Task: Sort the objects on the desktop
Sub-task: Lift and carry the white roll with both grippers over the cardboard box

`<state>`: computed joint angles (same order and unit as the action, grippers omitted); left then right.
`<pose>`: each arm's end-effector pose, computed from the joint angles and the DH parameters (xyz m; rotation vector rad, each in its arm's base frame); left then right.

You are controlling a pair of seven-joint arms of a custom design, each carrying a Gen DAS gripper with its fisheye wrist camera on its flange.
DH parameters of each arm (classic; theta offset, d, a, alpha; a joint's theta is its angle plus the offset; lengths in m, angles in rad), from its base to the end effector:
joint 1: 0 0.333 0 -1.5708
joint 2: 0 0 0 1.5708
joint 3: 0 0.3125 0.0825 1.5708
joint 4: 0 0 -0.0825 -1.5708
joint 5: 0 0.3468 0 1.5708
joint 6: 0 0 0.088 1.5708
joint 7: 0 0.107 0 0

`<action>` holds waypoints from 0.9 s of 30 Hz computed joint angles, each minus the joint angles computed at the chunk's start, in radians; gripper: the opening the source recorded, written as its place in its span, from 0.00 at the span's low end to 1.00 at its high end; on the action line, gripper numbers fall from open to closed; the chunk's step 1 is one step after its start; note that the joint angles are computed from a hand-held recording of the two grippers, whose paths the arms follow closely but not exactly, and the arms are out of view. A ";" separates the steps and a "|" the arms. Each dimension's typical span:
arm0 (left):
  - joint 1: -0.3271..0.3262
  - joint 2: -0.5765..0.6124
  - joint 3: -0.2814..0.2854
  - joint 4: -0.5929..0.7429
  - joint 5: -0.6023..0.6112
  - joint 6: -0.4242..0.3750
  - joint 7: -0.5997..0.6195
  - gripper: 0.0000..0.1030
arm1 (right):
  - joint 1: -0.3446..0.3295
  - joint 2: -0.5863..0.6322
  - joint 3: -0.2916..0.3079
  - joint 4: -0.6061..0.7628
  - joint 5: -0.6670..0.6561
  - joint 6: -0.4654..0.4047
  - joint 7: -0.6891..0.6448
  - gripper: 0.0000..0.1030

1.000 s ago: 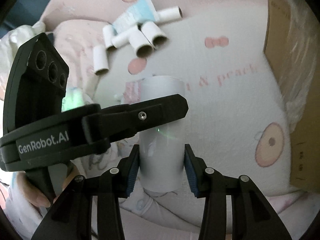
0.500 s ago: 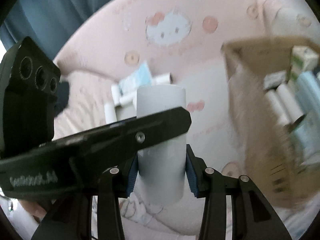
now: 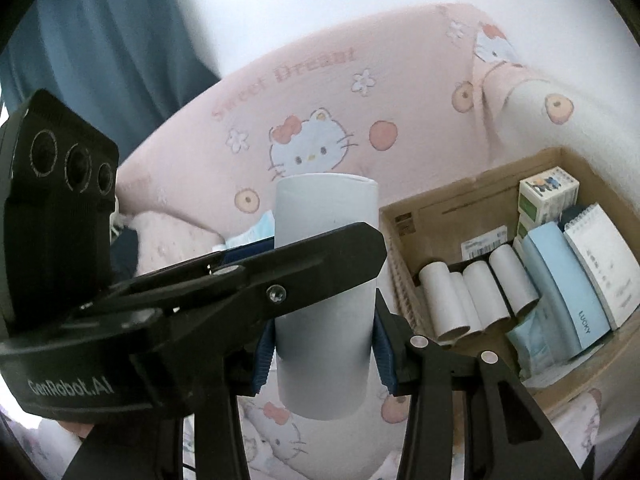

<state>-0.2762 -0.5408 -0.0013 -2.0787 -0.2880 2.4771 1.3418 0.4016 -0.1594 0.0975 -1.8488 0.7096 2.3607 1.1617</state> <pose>0.3773 -0.1067 0.7450 -1.9121 1.7496 -1.3235 0.4522 0.2612 0.6690 -1.9682 1.0739 0.0402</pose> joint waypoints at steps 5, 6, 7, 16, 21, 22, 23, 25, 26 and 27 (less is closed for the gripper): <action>0.001 0.079 -0.007 0.100 -0.002 -0.030 0.015 0.47 | -0.020 0.039 -0.020 0.065 0.019 -0.030 -0.017 0.39; 0.005 0.100 -0.013 0.128 0.005 -0.037 0.019 0.47 | -0.026 0.050 -0.024 0.085 0.022 -0.046 -0.013 0.39; 0.009 0.112 -0.018 0.142 0.006 -0.037 0.024 0.47 | -0.034 0.061 -0.029 0.103 0.030 -0.063 -0.008 0.39; 0.035 0.267 -0.049 0.324 -0.053 -0.116 0.094 0.47 | -0.095 0.119 -0.038 0.200 0.026 -0.104 0.044 0.39; 0.068 0.328 -0.081 0.386 -0.054 -0.151 0.069 0.46 | -0.115 0.138 -0.041 0.221 0.018 -0.103 0.050 0.39; 0.073 0.338 -0.086 0.396 -0.055 -0.159 0.064 0.46 | -0.118 0.144 -0.040 0.226 0.018 -0.106 0.049 0.39; 0.079 0.351 -0.093 0.407 -0.047 -0.167 0.053 0.47 | -0.121 0.152 -0.040 0.234 0.011 -0.112 0.053 0.39; 0.091 0.375 -0.106 0.429 -0.025 -0.179 0.039 0.47 | -0.131 0.175 -0.042 0.260 0.011 -0.142 0.056 0.39; 0.095 0.386 -0.113 0.439 -0.014 -0.182 0.033 0.47 | -0.137 0.193 -0.043 0.283 0.006 -0.167 0.063 0.39; 0.100 0.398 -0.120 0.448 0.001 -0.184 0.026 0.46 | -0.140 0.202 -0.041 0.293 0.003 -0.174 0.061 0.39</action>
<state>-0.1767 -0.1426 -0.1211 -1.6303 -0.2866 2.2928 1.3680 0.2613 0.0430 0.0562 -1.5561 0.7123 2.1863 1.2228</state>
